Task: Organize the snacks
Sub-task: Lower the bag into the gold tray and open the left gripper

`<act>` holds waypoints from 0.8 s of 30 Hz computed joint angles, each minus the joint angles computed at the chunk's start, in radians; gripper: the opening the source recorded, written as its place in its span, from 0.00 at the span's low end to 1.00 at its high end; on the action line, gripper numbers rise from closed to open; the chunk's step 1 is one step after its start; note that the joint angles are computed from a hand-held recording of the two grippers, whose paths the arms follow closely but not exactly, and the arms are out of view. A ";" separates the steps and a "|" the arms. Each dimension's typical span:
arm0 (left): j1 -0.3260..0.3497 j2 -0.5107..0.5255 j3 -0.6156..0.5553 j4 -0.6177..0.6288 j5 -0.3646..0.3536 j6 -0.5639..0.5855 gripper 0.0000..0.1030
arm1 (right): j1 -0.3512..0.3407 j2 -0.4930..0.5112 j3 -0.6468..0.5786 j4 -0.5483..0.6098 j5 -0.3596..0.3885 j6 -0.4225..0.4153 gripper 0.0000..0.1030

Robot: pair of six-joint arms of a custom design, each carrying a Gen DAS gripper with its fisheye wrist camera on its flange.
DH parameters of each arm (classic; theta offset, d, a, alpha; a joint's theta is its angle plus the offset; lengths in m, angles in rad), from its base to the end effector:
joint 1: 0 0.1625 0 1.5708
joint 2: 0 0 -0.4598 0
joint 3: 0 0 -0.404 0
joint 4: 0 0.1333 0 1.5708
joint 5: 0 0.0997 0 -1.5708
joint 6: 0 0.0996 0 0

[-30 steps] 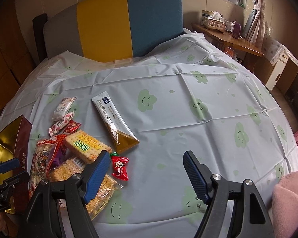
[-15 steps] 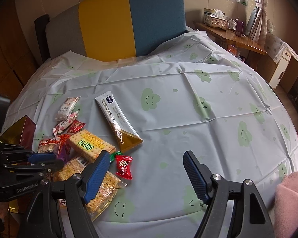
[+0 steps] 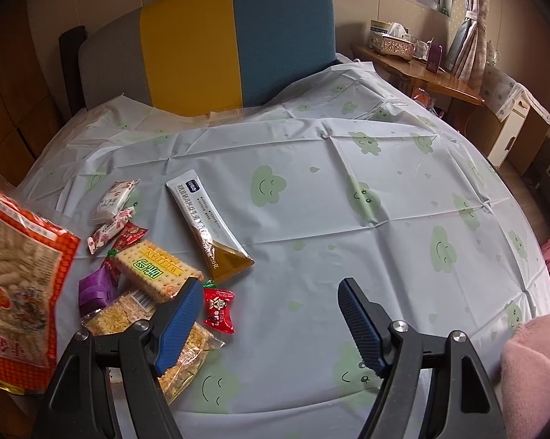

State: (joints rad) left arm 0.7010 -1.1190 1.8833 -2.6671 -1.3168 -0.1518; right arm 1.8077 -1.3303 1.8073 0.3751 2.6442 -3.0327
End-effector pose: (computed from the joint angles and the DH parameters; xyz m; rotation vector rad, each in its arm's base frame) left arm -0.3702 -0.5196 0.2379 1.0000 2.8485 -0.6295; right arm 0.1442 -0.4021 0.3222 -0.3208 -2.0416 0.9528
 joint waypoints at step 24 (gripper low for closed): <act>0.090 -0.126 0.129 -0.045 0.337 -0.076 0.10 | 0.022 0.015 0.008 -0.083 -0.021 -0.101 0.75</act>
State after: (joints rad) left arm 0.7913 -1.2451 2.0123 -2.7117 -0.9795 -0.2275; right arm 1.8301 -1.3149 1.8157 0.2925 2.6237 -3.1336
